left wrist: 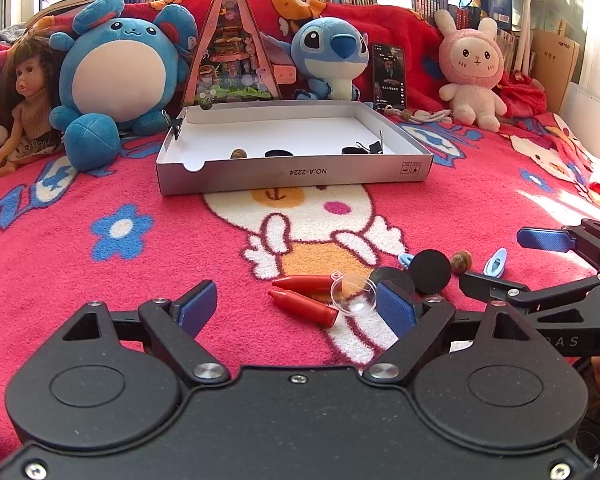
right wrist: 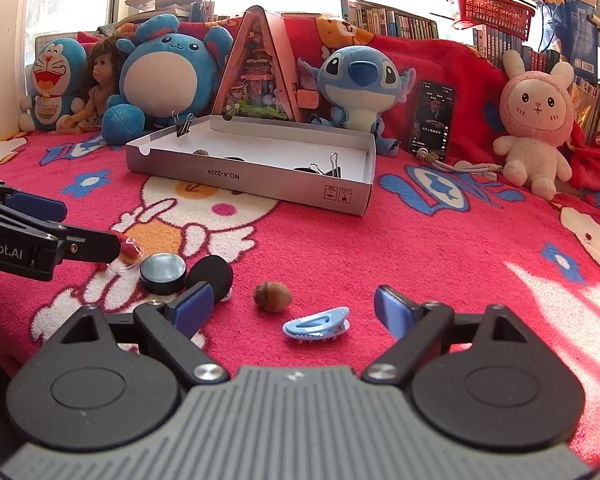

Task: Organize rigid objects
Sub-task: 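Grasp the red crayon with the left gripper while the right gripper grasps the blue hair clip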

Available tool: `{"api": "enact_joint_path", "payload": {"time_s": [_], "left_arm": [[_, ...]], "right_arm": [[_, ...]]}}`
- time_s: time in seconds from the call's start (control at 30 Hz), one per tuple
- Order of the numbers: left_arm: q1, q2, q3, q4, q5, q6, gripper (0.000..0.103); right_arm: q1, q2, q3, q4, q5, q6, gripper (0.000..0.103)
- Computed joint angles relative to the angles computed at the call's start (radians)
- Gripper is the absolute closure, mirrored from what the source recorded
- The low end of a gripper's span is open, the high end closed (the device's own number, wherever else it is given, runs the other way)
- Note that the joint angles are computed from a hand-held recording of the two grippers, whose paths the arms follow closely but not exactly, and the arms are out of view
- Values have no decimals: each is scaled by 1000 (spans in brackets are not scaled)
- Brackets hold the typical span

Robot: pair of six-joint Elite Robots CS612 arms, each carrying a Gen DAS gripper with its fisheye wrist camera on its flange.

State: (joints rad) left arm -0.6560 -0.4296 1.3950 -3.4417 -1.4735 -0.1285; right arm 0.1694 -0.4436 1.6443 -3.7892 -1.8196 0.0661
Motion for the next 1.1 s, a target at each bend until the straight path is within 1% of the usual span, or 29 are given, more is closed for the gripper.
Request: {"api": "enact_joint_path", "payload": {"time_s": [0.1,0.23,0.33,0.4,0.5,0.57,0.8,0.9,1.0,1.1], "left_arm": [[0,1,1,15,20,26,18],[6,-1,3,23,15,54,27],[9,-1,1,43,17,97,32],[8,2,-3,46,19,130,38],[6,9,-12,41,10,173,42],[4,12,-18,45,15,175,44],[4,19,-37,69,16,94,50],[-1,10,-27,75,36,10,50],[-11,5,-18,66,85,-82,46],[-18,9,-22,58,107,-126,47]], "right_arm": [[-5,-3,9,15,-6,3,10],[-14,-7,20,25,-8,19,11],[-20,-9,27,28,-3,24,12],[-22,-10,28,33,-6,26,14],[-23,-9,28,29,4,21,18],[-23,-8,27,29,10,10,21],[-17,-4,18,28,13,-42,25],[-22,-9,22,40,31,-13,27],[-22,-9,21,42,34,8,28],[-19,-7,16,42,29,6,29]]}}
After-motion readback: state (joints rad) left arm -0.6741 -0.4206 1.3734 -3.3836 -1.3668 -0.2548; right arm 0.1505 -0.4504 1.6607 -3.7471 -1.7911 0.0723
